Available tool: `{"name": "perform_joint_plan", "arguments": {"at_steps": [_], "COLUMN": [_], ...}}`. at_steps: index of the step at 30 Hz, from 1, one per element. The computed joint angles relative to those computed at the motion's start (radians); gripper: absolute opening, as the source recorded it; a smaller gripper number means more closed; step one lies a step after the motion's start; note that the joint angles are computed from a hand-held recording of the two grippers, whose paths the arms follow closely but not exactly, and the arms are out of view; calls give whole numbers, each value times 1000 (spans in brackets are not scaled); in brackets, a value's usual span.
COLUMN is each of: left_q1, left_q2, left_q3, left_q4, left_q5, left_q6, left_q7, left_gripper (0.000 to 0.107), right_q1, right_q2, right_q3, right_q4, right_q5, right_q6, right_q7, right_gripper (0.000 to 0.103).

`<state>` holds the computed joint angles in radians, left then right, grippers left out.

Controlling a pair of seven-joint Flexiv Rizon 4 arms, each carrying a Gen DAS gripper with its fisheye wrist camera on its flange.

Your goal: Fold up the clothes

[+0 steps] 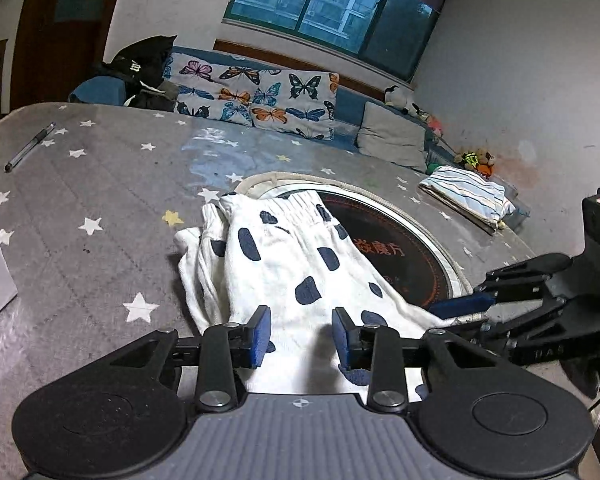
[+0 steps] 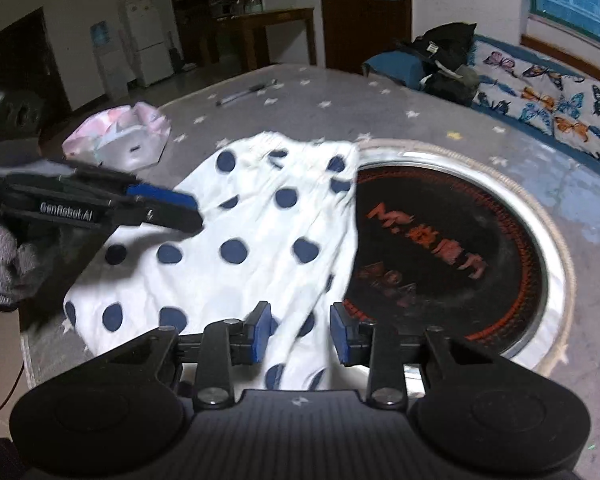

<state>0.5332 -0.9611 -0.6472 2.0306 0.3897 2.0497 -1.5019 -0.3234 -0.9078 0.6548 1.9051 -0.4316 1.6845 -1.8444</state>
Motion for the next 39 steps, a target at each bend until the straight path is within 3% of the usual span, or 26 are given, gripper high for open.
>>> {"name": "perform_joint_plan", "arguments": {"at_steps": [5,11,12,14,15,23,28,33,35,39], "left_q1": [-12,-10,-10,-8,-8,-12,-24,-35,-39,-47], "left_q2": [3,0,-1,-2,-2,-4,5,11,13,16], "left_q3": [9,10,10,9,9,15,27,40,45,54], "left_q4": [0,-3,-4,-4,-5,-6,-5,-3,-4,-5], "left_q5": [-8,-5,-5,-4,-4,-9,-14,-16,-16,-14], "left_q6": [5,1,1,-1,-2,2,6,12,15,18], "left_q7": [-8,-13,-13,-12,-12,-9,-14,-21,-24,-29], "left_gripper": [36,36,36,36,36,36,37,38,38,38], "right_q1": [-1,51,56,71,81,140,74,-78,-124,-151], "right_q2": [-58,-123,-129,-127,-124,-93,-86,-86,-83,-62], "right_q3": [44,36,35,17,3,-97,-47,106,153,175], "right_q4": [-85,-188,-197,-201,-202,-191,-164,-94,-61,8], "right_q5": [8,55,66,89,99,121,68,44,59,85], "right_q6": [-11,-62,-69,-65,-59,26,8,-68,-92,-68], "right_q7": [33,67,68,68,72,116,129,68,35,-27], "right_gripper": [32,31,29,8,6,2,8,12,20,22]}}
